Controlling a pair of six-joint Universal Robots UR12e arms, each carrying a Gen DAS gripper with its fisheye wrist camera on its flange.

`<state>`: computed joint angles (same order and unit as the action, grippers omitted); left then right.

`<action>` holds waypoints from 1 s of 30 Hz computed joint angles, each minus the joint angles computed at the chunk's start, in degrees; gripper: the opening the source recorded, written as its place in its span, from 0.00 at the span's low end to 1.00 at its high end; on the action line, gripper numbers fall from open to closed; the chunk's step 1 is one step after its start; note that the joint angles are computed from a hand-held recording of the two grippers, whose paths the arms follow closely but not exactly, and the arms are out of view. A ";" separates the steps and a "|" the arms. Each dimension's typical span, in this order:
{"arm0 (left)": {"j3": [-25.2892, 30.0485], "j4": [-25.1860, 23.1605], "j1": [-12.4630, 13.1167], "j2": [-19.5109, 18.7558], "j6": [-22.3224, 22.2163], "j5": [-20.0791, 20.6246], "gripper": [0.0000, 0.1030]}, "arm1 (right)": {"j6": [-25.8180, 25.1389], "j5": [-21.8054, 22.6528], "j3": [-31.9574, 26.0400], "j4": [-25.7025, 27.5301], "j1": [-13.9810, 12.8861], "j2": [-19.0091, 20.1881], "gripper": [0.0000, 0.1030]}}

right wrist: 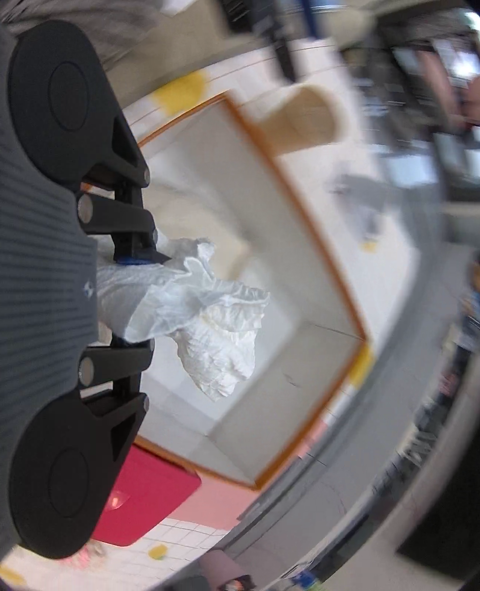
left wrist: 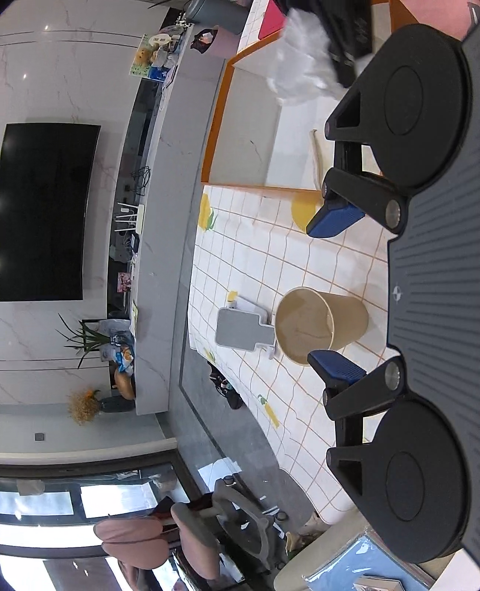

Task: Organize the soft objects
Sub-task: 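Lower the white cloth into the orange box and open the right tool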

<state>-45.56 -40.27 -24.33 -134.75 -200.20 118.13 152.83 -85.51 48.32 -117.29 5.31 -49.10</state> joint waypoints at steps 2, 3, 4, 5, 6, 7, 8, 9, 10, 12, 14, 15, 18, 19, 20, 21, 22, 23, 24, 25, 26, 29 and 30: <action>-0.61 0.69 0.07 0.31 0.43 -0.61 0.79 | -2.12 -2.84 -3.49 5.59 0.51 1.90 0.21; -0.82 1.00 0.10 0.40 0.55 -1.04 0.79 | -2.25 -3.71 -5.36 8.35 0.58 2.90 0.21; -1.10 1.17 0.12 0.56 0.60 -1.49 0.79 | -1.94 -4.83 -7.54 11.29 0.68 4.08 0.21; -1.15 1.13 0.16 0.55 0.62 -1.96 0.79 | -1.74 -5.94 -9.89 14.31 0.81 5.33 0.21; -1.07 0.94 0.17 0.52 0.65 -2.26 0.79 | -1.51 -7.07 -11.68 16.66 0.90 6.40 0.21; -1.00 0.78 0.14 0.47 0.75 -2.34 0.79 | -0.89 -8.24 -12.82 18.18 1.01 7.14 0.21; -1.06 0.85 0.12 0.47 0.97 -2.35 0.79 | -0.06 -9.44 -14.17 19.58 1.09 8.00 0.21; -1.14 0.99 0.10 0.48 1.25 -2.41 0.79 | 0.83 -10.68 -14.97 20.36 1.17 8.61 0.22; -1.27 1.09 0.10 0.54 1.54 -2.48 0.79 | 1.97 -12.15 -14.64 20.17 1.24 8.69 0.22; -1.38 0.99 0.09 0.58 1.74 -2.39 0.79 | 2.79 -12.63 -15.52 20.04 1.23 9.38 0.33; -1.39 0.73 0.14 0.63 1.36 -2.35 0.79 | 3.18 -12.14 -14.73 18.58 1.33 8.97 0.54; -1.54 0.81 0.16 0.71 1.14 -2.40 0.79 | 2.86 -11.98 -13.50 16.96 1.44 8.32 0.61; -1.84 1.58 0.15 0.79 1.31 -2.22 0.79 | 0.01 -15.40 -8.23 9.23 2.28 5.68 0.80; -1.89 1.60 0.12 0.84 1.32 -2.19 0.79 | -1.19 -15.82 -7.50 7.86 2.39 5.14 0.80; -1.91 1.58 0.14 0.85 1.16 -2.30 0.79 | -1.64 -15.58 -7.48 7.26 2.31 4.86 0.80; -1.95 1.56 0.15 0.90 1.01 -2.48 0.79 | -1.41 -15.04 -6.98 6.24 2.15 4.38 0.80; -1.94 1.50 0.18 0.92 0.91 -2.65 0.79 | -1.00 -14.28 -6.75 5.54 1.92 4.01 0.79; -1.93 1.48 0.19 0.94 0.88 -2.70 0.79 | -0.67 -13.01 -5.90 4.35 1.68 3.39 0.74; -1.92 1.47 0.17 0.93 0.91 -2.61 0.79 | -0.53 -11.17 -4.66 2.86 1.39 2.58 0.68; -1.90 1.42 0.18 0.93 0.90 -2.61 0.79 | -0.67 -8.61 -3.85 1.79 0.95 2.00 0.41; -1.93 1.44 0.20 0.94 0.84 -2.73 0.79 | -0.74 -5.82 -3.47 1.79 0.50 1.68 0.02; -2.07 1.29 0.24 1.08 0.46 -3.14 0.79 | 2.56 1.79 -7.07 8.46 -0.42 3.40 0.00; -2.13 1.23 0.24 1.12 0.42 -3.17 0.79 | 3.16 2.37 -7.94 9.68 -0.45 4.06 0.00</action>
